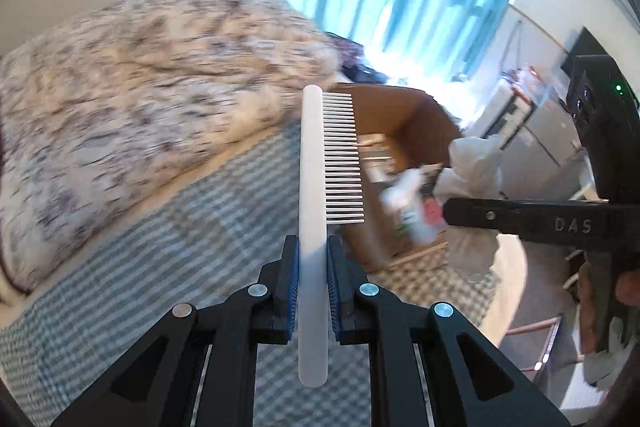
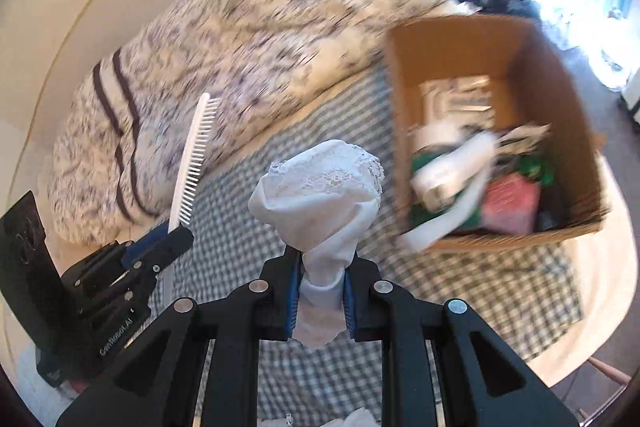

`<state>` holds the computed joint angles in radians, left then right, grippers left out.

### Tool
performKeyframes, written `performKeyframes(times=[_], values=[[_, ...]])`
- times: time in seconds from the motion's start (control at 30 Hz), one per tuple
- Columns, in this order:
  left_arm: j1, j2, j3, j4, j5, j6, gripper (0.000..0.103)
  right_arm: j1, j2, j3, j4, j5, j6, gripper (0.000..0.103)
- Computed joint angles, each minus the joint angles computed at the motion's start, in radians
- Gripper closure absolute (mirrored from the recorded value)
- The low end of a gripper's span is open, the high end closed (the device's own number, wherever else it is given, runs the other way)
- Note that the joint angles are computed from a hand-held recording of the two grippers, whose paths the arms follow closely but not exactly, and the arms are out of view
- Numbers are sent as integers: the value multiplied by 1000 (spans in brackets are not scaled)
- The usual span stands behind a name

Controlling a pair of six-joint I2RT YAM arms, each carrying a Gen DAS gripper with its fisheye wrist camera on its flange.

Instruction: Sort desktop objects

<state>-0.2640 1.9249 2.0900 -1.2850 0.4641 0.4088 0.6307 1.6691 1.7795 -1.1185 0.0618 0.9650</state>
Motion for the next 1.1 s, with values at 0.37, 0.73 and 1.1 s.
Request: performKeyframes(times=[0.37,0.73,1.1], values=[[-291,127,84,88,-89,-261,49,-267,-178,-225,16,-83,-145,59],[-312,73,77,90,-226,-395,0,-374,-213,-219,-7,-78,-231,26],[-236,-266,-174,-23,-623,-566,0,-180,-323,-228,-95,17,-157,22]])
